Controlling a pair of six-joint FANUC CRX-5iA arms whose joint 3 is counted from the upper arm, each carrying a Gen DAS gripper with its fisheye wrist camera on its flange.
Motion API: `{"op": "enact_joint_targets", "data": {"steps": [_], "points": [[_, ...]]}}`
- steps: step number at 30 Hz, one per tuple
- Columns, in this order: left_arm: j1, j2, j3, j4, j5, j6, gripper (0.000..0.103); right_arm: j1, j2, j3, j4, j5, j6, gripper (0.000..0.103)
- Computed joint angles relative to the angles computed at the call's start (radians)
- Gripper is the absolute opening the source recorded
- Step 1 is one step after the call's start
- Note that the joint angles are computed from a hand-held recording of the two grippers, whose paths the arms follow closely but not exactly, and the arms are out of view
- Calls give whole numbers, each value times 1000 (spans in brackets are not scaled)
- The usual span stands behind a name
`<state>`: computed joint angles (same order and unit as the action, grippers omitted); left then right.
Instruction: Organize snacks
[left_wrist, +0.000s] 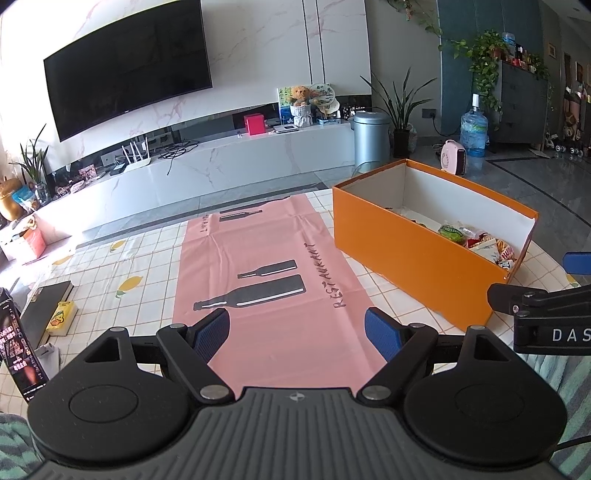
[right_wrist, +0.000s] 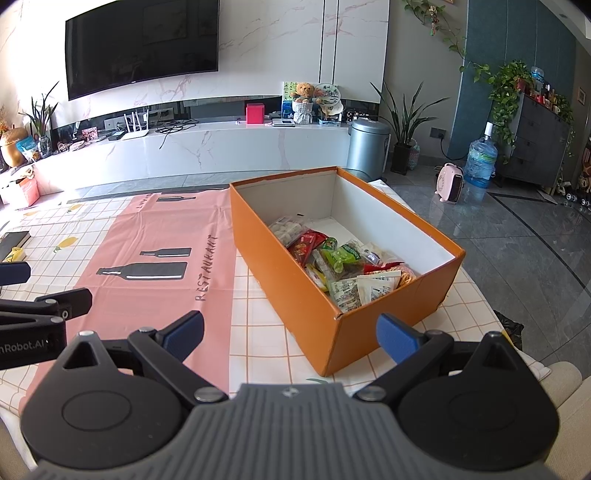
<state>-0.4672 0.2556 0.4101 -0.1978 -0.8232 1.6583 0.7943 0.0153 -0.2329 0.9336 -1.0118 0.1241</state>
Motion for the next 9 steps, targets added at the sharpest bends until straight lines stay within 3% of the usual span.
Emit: {"op": "enact_joint_targets", "data": {"steps": [9], "points": [[-5,-9,-3,-17,9,24,97,0,3,5,2,-3,7,97]]}}
